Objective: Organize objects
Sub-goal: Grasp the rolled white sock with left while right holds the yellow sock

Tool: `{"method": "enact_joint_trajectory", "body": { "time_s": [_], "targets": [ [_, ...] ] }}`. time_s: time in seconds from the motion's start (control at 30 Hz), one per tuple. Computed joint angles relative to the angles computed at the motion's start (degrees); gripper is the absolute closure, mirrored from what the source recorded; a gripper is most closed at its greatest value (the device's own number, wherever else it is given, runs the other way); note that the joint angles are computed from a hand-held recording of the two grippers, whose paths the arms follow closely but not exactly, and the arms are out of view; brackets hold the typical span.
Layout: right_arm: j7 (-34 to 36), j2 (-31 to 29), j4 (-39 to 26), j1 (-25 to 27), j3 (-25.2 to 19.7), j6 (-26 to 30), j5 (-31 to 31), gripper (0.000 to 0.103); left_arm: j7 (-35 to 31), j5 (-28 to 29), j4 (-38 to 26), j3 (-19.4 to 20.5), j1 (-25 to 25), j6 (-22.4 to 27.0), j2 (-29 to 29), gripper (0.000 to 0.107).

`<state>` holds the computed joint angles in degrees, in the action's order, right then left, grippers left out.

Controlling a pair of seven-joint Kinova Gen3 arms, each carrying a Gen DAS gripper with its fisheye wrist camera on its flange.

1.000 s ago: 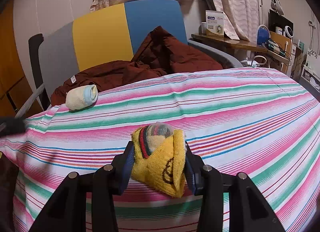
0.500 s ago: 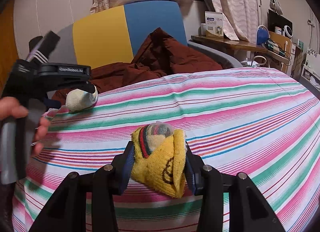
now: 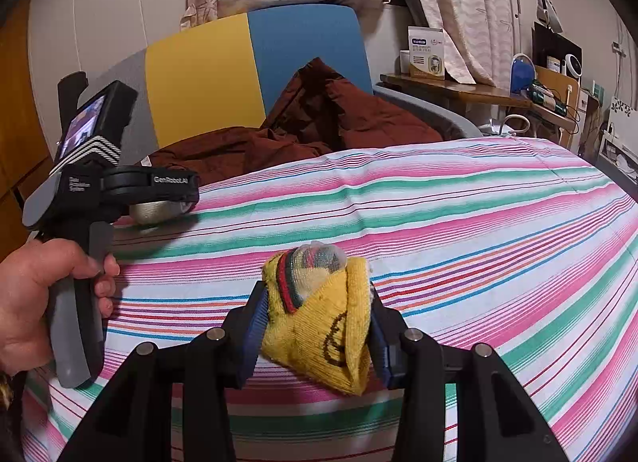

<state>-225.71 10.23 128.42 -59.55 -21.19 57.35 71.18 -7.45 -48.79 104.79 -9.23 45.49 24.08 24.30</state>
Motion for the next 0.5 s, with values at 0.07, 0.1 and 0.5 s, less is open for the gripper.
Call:
{"method": "enact_joint_trajectory", "body": {
  "time_s": [0.07, 0.1, 0.5],
  "targets": [
    [0.47, 0.19, -0.26, -0.09, -0.01, 0.40, -0.25, 0.058, 2.84, -1.04, 1.06, -1.37, 1.65, 0.11, -0.47, 0.035],
    [0.57, 0.25, -0.30, -0.15, -0.02, 0.53, -0.33, 0.058, 4.43, -1.76, 1.66, -1.76, 2.52, 0.45, -0.75, 0.035],
    [2.42, 1.08, -1.64, -0.88, 0.16, 2.44, -1.75, 0.058, 15.14, -8.22, 9.56, 6.05, 6.13, 8.28, -6.65, 0.035]
  ]
}}
